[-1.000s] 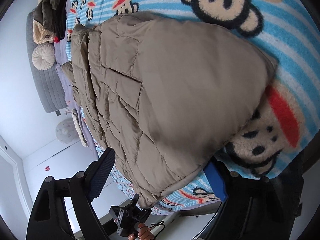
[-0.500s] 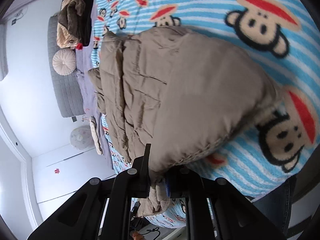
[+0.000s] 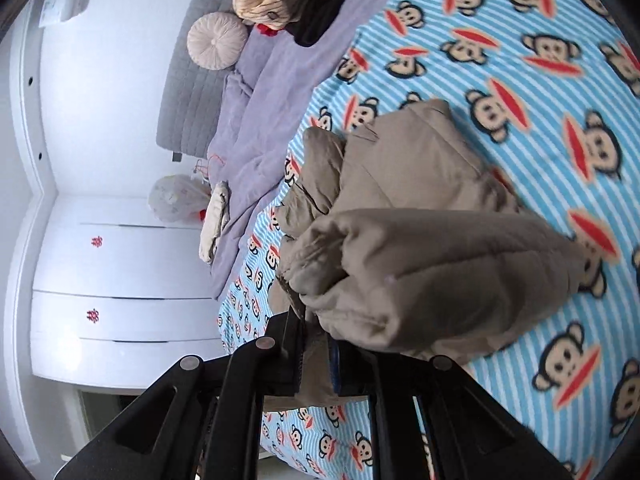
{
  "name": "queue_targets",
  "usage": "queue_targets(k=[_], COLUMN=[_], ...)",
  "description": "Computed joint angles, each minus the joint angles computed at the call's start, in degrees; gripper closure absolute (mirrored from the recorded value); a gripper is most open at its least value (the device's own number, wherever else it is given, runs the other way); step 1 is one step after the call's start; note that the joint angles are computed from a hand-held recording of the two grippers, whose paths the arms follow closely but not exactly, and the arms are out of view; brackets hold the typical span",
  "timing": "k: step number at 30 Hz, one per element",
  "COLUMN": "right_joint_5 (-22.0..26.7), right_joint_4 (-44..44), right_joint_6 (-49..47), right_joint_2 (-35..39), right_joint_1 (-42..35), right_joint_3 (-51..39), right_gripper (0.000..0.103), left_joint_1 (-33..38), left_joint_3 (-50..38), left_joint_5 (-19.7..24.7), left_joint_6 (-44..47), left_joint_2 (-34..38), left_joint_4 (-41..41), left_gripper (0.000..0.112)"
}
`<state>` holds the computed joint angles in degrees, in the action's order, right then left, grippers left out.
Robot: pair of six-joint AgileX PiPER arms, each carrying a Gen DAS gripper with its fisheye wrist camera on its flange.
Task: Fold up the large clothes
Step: 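Fold the hem over the body toward the collar with both tools, release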
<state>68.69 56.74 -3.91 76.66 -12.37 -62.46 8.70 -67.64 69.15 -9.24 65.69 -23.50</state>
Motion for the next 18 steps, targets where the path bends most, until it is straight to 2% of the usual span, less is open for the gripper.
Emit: queue_targets(k=[3, 6, 13, 18], right_joint_5=[-1.57, -3.58, -8.90, -12.73], right_joint_4=[-1.92, -4.58, -10.29, -13.28], right_joint_6=[-0.48, 1.36, 5.47, 7.52], right_joint_2=[9.79, 16.28, 25.96, 31.94], right_joint_1=[3.10, 5.26, 9.45, 11.63], right_joint_3=[-8.60, -14.13, -22.19, -24.77], right_gripper=[0.092, 0.092, 0.092, 0.092], left_joint_1=[-5.84, -8.11, -6.36, -6.39], left_joint_3=[-3.33, -5.48, -10.15, -13.78], left_joint_5=[-4.63, -7.26, -10.68, -11.20], left_joint_6=[-6.26, -8.61, -3.08, -1.44], left_joint_2=[6.67, 12.42, 24.64, 34.03], left_joint_4=[6.81, 10.02, 7.63, 7.46], left_gripper=[0.099, 0.099, 0.099, 0.099])
